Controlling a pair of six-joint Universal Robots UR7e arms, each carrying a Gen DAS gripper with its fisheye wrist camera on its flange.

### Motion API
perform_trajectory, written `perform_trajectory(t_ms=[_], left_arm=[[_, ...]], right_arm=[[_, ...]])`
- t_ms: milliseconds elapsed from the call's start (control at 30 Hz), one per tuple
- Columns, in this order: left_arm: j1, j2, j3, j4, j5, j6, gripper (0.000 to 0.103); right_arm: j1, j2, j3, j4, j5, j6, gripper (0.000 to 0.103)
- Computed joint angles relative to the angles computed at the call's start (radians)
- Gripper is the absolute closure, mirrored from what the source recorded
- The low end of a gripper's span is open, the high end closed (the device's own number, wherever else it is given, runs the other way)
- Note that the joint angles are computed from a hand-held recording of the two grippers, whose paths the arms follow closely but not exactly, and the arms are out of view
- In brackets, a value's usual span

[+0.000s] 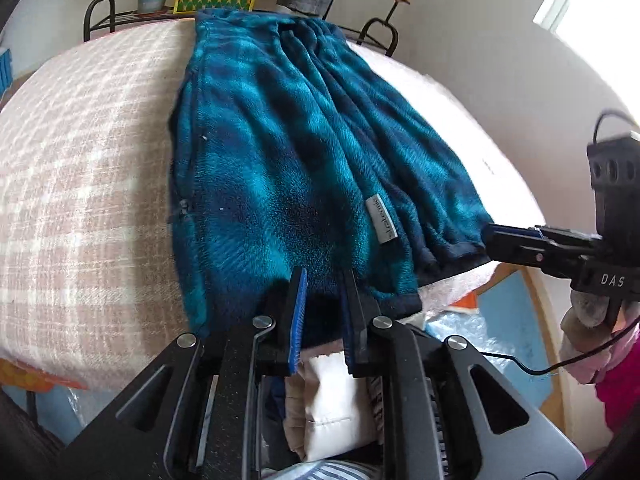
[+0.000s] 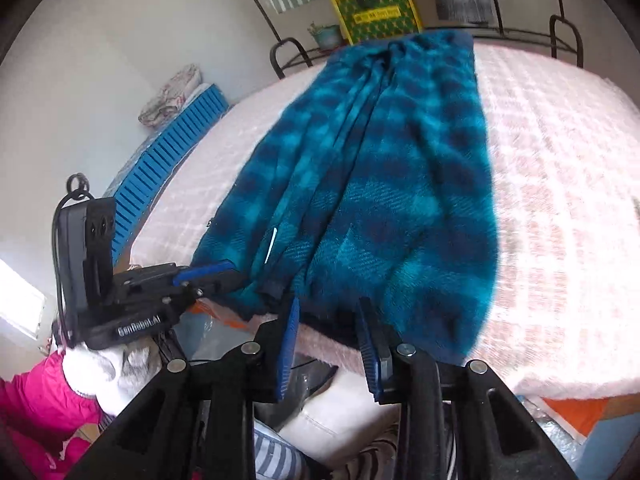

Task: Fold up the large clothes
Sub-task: 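Grasp the shirt hem with both tools and fold it toward the collar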

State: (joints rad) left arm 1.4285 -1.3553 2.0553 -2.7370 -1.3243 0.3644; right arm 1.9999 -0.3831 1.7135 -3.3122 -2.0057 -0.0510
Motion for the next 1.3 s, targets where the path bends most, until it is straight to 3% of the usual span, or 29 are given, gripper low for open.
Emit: perform_trajectory(t_ms=[100, 167, 267, 467, 600, 767, 1000, 1100, 1200, 1300], left_arm=[[0.018, -0.055, 0.0, 0.01, -0.039, -0.019, 0.083], [0.036, -0.078, -0.011, 0.012, -0.066, -0.044, 0.055], [0.072, -0.069, -0.068, 0.052, -0.094, -0.092, 0.051], [0.157, 0.011, -0.209, 0.19, -0.195, -0.241, 0.051], [0.181, 0.042, -0.239, 0.236, -0.25, -0.279, 0.051], [0.197, 0.082, -0.268, 0.287, -0.297, -0.312, 0.051], [0.174, 0.083, -0.258, 0.292, -0.279, -0.279, 0.051], [0.146, 0.085, -0.249, 0.291, -0.226, -0.25, 0.054], [0.128, 0.086, -0.244, 0.288, -0.193, -0.252, 0.068], [0.127, 0.093, -0.253, 0.283, -0.208, -0.28, 0.08]], right_arm=[[0.007, -0.043, 0.079, -0.105, -0.046, 0.023, 0.065], [-0.005, -0.067, 0.114, -0.15, -0.06, 0.038, 0.057], [-0.033, -0.093, 0.151, -0.192, -0.061, 0.071, 0.045], [-0.137, -0.115, 0.155, -0.137, 0.096, 0.12, 0.041], [-0.191, -0.098, 0.121, -0.094, 0.211, 0.138, 0.041], [-0.219, -0.067, 0.079, -0.017, 0.294, 0.128, 0.042], [-0.222, -0.044, 0.041, 0.043, 0.371, 0.1, 0.043], [-0.218, -0.035, 0.012, 0.09, 0.372, 0.097, 0.053], [-0.212, -0.024, -0.012, 0.112, 0.357, 0.103, 0.067], [-0.214, -0.025, -0.016, 0.106, 0.37, 0.111, 0.079]])
